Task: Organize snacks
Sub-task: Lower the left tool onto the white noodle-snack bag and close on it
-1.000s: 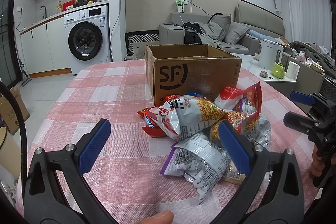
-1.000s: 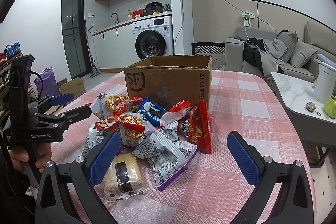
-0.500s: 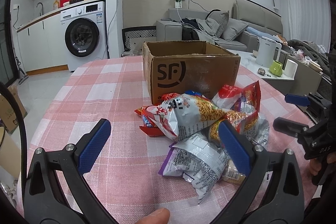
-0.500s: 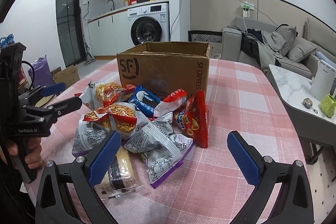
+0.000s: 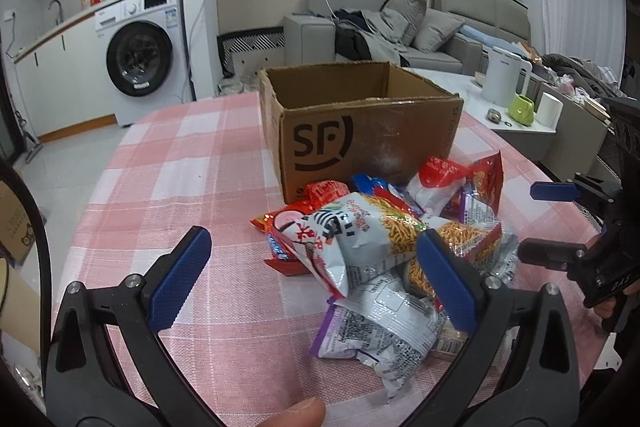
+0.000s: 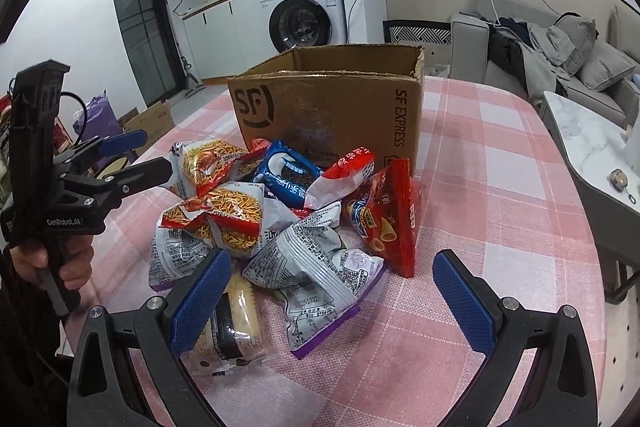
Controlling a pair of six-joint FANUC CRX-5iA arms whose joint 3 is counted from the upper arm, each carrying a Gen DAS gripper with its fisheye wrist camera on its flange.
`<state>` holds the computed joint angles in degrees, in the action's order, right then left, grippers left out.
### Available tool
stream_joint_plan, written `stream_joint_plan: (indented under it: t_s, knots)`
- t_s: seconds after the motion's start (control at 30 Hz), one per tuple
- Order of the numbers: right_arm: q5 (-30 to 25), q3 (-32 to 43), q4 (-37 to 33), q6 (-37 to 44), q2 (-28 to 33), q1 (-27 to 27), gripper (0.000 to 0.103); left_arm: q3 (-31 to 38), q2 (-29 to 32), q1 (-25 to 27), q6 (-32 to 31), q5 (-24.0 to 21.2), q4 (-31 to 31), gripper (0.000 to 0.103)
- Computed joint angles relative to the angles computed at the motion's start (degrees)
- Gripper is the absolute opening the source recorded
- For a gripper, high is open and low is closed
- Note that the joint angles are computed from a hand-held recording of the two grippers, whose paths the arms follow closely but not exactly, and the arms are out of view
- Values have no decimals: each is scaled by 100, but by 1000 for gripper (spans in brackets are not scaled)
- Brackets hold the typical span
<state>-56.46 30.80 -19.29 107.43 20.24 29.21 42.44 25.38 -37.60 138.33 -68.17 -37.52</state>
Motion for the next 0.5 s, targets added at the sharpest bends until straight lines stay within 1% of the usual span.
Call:
stream_joint_plan:
  t_s: [0.13, 0.23, 0.3, 0.37, 0.43, 0.5]
  knots:
    - [-122, 100, 76, 134, 79, 51, 102, 140, 125, 176, -247, 23, 442, 102]
    - [-221, 175, 64, 181, 137, 67, 102, 81, 144, 340, -350, 276, 850, 102]
    - [-285, 225, 5, 213, 172, 59, 102, 108, 198, 438, -401, 336, 1100, 102]
    - [-392, 311, -38, 257, 222, 56, 100, 120, 238, 514, -425, 397, 1287, 102]
    - [-489, 382, -33, 318, 275, 74, 94, 163, 286, 566, -475, 423, 1412, 102]
    - [-598, 496, -38, 369, 359, 96, 92, 225, 340, 627, -522, 418, 1536, 102]
